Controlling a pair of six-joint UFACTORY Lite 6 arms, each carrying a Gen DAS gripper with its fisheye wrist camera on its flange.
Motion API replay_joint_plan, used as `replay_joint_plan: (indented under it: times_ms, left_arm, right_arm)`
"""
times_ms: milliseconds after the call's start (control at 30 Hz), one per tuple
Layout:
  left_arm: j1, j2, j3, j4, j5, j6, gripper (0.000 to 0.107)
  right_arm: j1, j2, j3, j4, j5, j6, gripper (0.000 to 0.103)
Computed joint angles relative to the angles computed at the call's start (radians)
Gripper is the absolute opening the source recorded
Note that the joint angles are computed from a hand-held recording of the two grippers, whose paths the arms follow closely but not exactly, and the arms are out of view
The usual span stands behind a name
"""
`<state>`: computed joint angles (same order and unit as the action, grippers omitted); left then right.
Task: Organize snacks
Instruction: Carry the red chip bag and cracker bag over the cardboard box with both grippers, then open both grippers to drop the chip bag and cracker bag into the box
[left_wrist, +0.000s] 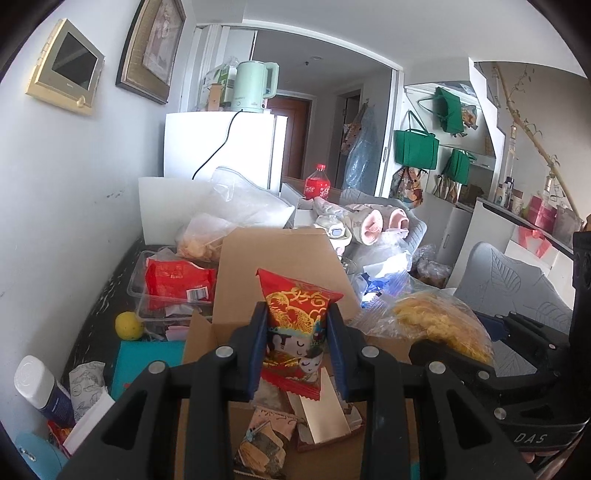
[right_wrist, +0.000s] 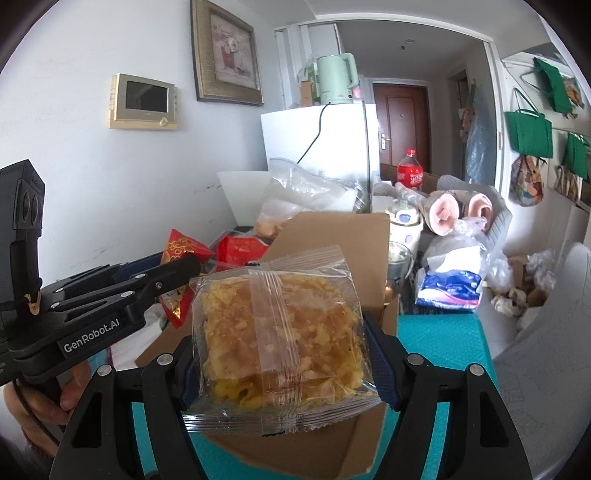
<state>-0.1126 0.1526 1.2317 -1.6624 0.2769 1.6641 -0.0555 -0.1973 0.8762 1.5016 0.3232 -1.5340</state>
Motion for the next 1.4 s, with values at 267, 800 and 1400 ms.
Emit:
replay_joint_plan:
  times_ms: [267,800,1400]
  left_arm:
    - [0.019,0.267,0.244,0.227,-0.021,-0.223,0.030]
    - [0.023,0.635,0.590,0.853,0.074,-0.873,0.030]
    - [-0.014,0.731,0.744,1.313,0.164,-1.321,0.032]
  right_arm:
    - [0.030,0.294,0.251,-0.095,-0.033,0.105,0.073]
    - [0.062,0.583,0.424,-0.415,-0.105,0.444,0.073]
    - [0.101,0.666,0.494,-1.061,-0.135,1.064,0.082]
